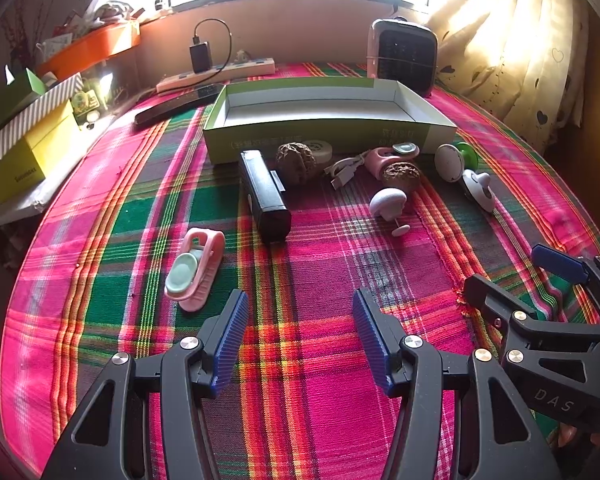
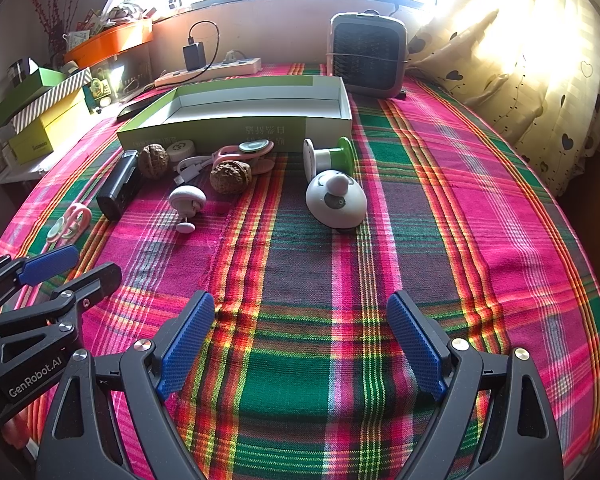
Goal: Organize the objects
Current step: 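Move left gripper to pink clip while right gripper approaches white round toy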
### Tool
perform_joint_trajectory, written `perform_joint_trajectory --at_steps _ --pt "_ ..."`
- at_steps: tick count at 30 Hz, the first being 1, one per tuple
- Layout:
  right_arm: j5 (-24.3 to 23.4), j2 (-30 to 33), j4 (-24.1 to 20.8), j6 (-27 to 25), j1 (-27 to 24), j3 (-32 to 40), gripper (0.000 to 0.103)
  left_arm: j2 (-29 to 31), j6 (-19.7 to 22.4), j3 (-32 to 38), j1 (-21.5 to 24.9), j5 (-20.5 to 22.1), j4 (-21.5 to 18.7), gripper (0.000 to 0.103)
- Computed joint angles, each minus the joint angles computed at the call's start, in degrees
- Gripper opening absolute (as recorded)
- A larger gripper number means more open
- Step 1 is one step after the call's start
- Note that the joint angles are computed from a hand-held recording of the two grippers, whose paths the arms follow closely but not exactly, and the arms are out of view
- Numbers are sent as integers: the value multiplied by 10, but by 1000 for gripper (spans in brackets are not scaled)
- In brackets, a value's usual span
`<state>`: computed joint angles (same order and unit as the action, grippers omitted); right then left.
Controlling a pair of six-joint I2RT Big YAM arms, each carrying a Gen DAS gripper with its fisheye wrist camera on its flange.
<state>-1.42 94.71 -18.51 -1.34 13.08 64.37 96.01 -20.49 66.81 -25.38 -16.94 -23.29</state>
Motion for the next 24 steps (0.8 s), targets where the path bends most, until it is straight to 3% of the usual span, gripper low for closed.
perform_joint_trajectory --at_steps 9,12,15,18,24 --pt "-15 2 -6 -16 -8 5 88 -20 16 -19 11 23 1 53" --pt "-16 7 -12 -17 -15 13 88 -36 25 -33 14 13 14 53" --pt "-9 12 -12 -22 -18 24 88 -49 24 -41 26 34 20 53" --pt "-6 22 -26 -27 -22 43 87 -60 27 -52 35 20 29 53" --pt "-11 41 -49 -28 -32 78 86 -57 13 -50 66 63 22 53"
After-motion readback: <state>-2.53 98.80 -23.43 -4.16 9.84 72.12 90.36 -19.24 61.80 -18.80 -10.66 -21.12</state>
